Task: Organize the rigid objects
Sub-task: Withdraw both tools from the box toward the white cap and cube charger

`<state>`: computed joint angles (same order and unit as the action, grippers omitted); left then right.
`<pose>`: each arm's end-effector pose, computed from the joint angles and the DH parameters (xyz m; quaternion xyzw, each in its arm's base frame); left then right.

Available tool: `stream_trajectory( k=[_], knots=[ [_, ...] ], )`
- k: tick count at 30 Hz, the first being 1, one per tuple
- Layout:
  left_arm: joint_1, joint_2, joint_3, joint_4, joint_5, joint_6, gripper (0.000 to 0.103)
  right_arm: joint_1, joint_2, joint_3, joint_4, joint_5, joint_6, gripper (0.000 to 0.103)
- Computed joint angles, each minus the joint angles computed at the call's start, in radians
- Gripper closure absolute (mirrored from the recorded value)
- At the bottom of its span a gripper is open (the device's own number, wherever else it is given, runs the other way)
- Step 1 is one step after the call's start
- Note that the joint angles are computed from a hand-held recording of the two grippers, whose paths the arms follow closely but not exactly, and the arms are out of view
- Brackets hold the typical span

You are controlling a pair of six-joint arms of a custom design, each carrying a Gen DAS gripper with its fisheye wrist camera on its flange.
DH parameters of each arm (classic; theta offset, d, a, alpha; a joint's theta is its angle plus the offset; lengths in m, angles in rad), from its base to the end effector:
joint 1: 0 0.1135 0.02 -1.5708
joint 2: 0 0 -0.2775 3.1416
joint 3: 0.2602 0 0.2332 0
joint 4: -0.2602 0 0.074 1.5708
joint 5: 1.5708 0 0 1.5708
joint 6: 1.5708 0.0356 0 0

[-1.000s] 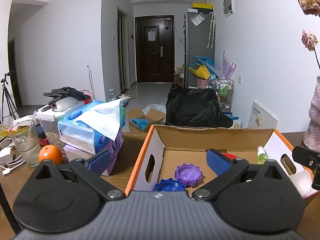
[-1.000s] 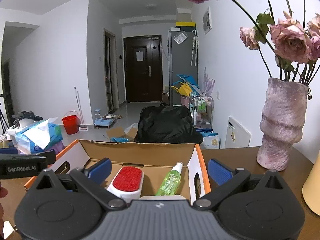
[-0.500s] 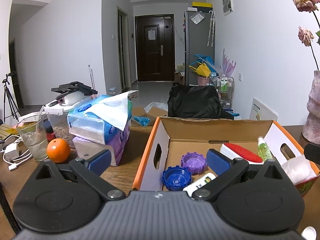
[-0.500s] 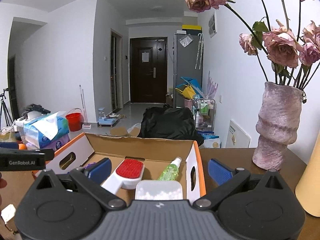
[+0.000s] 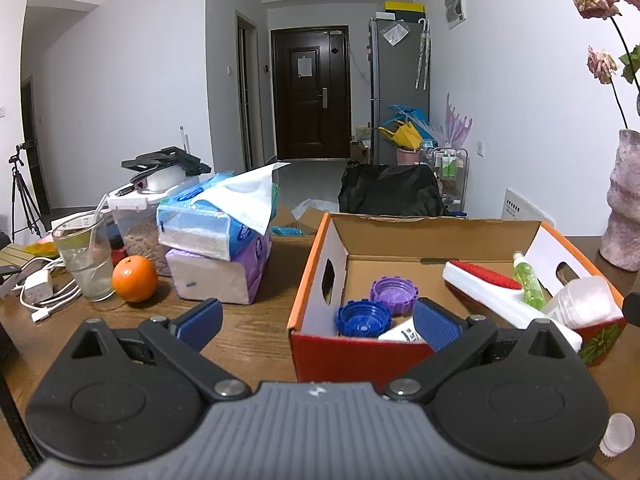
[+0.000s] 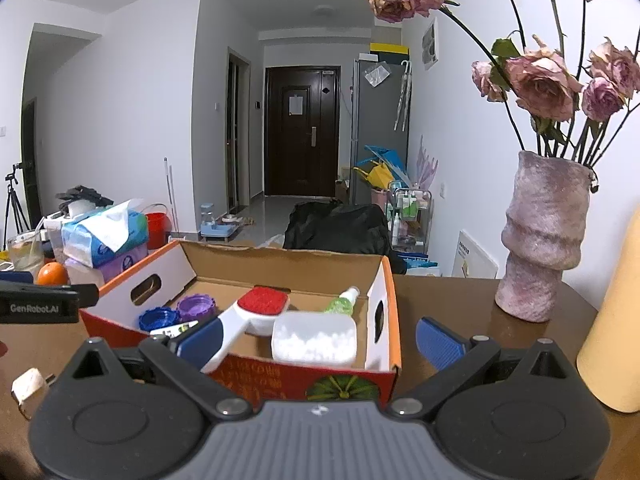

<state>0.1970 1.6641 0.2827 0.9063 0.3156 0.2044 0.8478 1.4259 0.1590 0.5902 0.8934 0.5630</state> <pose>0.2406 0.0367 0.1304 0.0850 0.8427 -0.0289 0.5308 0.1397 0.1164 0.1307 0.0695 0.8315 -0.0438 0.5494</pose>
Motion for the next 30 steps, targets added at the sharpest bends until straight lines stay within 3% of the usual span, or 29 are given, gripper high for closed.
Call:
stream_trajectory(
  k=[12, 30],
  knots=[
    [0.11, -0.06, -0.093, 0.001, 0.087, 0.05, 0.0, 0.171, -0.054, -0.01, -0.255, 0.102, 0.237, 0.0],
    [0.344, -0.158, -0.171, -0.104, 0.248, 0.166, 0.0, 0.44, 0.062, 0.066, -0.704, 0.171, 0.809, 0.0]
  ],
)
